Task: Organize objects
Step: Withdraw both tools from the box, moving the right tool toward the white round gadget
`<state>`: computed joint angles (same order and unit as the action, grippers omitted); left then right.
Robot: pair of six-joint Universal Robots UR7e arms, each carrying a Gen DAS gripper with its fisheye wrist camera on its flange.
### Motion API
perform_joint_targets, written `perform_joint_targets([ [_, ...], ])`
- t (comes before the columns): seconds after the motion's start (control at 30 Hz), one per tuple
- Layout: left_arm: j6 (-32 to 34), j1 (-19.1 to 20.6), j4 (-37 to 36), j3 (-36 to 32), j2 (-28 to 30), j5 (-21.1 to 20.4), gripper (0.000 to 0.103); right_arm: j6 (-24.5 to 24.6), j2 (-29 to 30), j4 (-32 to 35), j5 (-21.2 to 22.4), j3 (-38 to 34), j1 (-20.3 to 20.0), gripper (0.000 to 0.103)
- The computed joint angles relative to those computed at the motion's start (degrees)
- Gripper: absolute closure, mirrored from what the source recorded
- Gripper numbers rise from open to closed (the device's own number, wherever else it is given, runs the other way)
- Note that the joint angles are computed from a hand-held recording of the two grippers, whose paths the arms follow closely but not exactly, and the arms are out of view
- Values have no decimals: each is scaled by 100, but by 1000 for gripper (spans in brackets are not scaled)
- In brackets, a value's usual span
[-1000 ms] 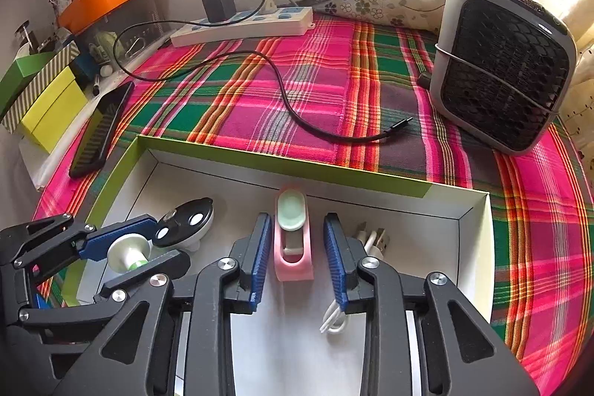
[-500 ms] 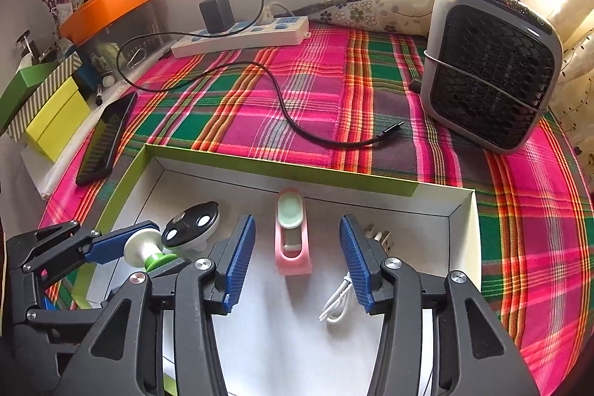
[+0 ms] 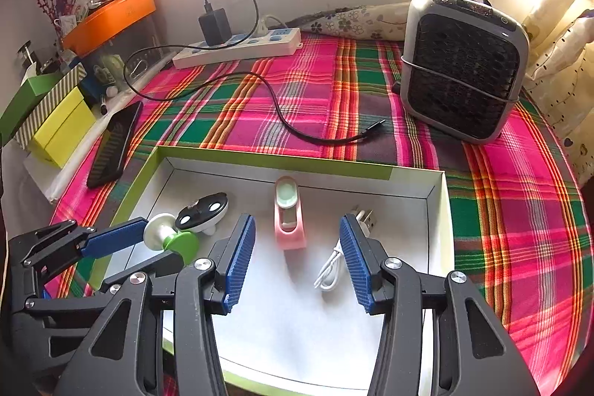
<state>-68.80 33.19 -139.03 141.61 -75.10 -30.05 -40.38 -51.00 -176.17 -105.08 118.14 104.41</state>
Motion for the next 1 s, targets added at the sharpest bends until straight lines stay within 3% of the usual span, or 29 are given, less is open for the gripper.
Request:
perform_joint_targets([
  [0.4, -800, -511, 914, 120, -338, 76, 62, -50, -334, -316, 67, 420, -22, 54],
  [1.0, -2788, -1392, 2641, 431, -1029, -122, 62, -305, -1008, -909, 198, 1224, -173, 54],
])
